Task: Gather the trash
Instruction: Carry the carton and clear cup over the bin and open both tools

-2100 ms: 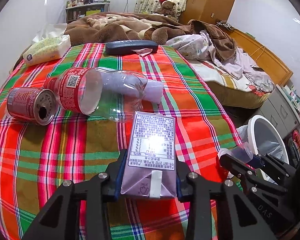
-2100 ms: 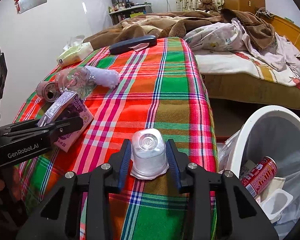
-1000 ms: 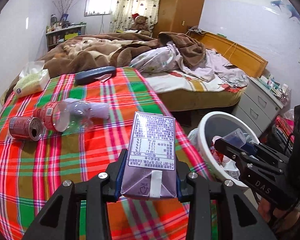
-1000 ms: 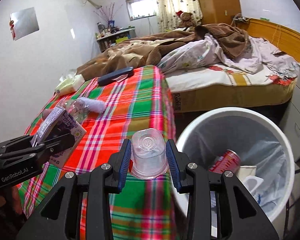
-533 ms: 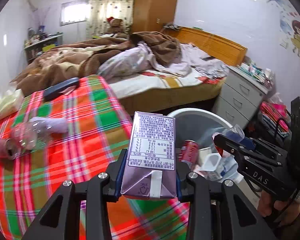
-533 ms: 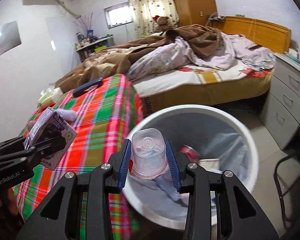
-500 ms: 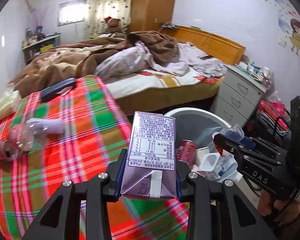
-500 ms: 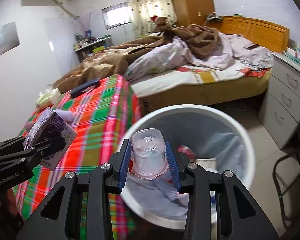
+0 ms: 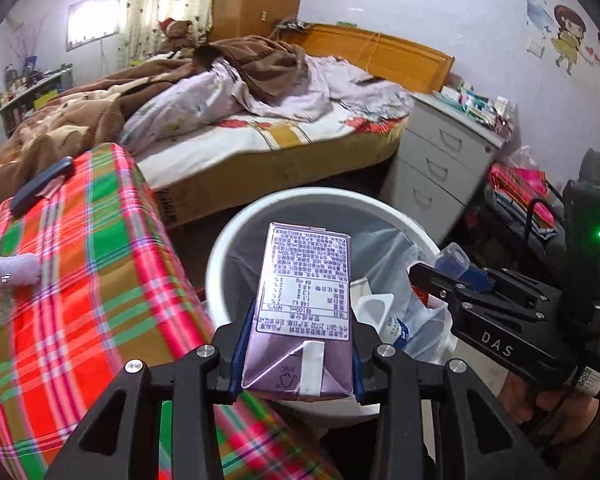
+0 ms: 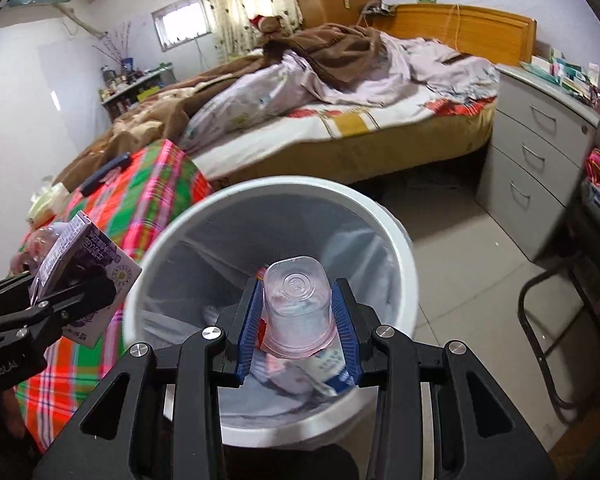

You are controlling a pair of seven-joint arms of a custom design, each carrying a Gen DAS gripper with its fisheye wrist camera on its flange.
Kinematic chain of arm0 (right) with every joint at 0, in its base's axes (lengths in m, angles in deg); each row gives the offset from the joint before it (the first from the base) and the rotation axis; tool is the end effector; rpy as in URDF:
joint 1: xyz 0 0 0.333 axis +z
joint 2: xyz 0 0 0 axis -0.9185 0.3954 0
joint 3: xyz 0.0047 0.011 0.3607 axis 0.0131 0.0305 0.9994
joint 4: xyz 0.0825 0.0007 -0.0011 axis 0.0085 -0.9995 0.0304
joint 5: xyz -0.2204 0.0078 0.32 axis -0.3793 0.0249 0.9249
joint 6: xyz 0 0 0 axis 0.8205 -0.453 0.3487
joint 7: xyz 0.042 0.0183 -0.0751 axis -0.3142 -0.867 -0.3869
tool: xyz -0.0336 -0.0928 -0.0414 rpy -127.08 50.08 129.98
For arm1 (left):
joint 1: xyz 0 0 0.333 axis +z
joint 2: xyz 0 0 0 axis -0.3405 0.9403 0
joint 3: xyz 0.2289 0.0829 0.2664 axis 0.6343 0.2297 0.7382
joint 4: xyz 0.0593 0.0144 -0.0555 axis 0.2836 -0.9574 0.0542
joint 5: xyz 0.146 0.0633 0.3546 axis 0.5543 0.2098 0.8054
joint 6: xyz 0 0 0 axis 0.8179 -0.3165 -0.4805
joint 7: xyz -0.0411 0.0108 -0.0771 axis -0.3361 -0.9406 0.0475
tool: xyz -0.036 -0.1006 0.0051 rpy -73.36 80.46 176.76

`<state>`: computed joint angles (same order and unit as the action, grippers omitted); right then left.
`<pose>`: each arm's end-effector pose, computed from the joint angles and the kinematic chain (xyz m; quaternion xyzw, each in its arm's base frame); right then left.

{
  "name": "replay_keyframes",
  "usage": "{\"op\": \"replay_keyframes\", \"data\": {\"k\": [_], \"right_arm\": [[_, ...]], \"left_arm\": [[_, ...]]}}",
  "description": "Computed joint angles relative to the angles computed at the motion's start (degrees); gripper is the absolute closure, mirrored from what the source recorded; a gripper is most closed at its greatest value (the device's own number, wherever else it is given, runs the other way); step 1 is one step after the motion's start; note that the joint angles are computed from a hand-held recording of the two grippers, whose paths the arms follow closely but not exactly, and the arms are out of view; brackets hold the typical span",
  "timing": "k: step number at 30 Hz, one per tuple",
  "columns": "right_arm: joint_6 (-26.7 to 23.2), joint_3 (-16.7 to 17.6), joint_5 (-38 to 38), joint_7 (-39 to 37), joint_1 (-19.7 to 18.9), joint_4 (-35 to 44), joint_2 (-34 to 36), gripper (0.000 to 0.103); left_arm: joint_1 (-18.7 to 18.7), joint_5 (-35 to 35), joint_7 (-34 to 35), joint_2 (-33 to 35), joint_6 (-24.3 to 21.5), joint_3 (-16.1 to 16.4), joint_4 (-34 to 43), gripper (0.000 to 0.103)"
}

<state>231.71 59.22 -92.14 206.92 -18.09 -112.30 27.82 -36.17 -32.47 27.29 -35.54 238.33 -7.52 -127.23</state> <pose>0.5380 0.5303 0.4595 -0.6945 0.6177 -0.1650 0.3300 0.5221 -0.3104 0.4851 -0.6054 0.7108 -0.3180 0.1647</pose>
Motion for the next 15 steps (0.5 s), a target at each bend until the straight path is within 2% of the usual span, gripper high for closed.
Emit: {"op": "replay_keyframes", "data": {"k": [11, 12, 14, 15], "right_arm": [[-1.83, 0.58, 0.63, -1.34, -1.03, -1.03, -0.45, 0.065], [-2.02, 0.50, 0.48, -1.23, -0.98, -0.89, -0.37, 0.065], [-2.08, 0.76, 0.74, -1.28, -1.26, -0.86, -0.32, 0.065], [-1.69, 0.92, 0.94, -1.29, -1.45, -1.10, -0.41, 0.060]], "left_arm": [[-1.14, -1.63, 1.56, 3.42, -1.33, -0.18, 3.43, 0.063], [-1.26, -1.55, 1.18, 3.42, -1.15, -0.03, 3.35, 0.060], [-1.22, -1.64, 0.68, 3.13, -0.29, 0.13, 2.75, 0.048], [-1.08, -1.91, 0.71, 3.01, 0.04, 0.07, 2.52, 0.045]]}}
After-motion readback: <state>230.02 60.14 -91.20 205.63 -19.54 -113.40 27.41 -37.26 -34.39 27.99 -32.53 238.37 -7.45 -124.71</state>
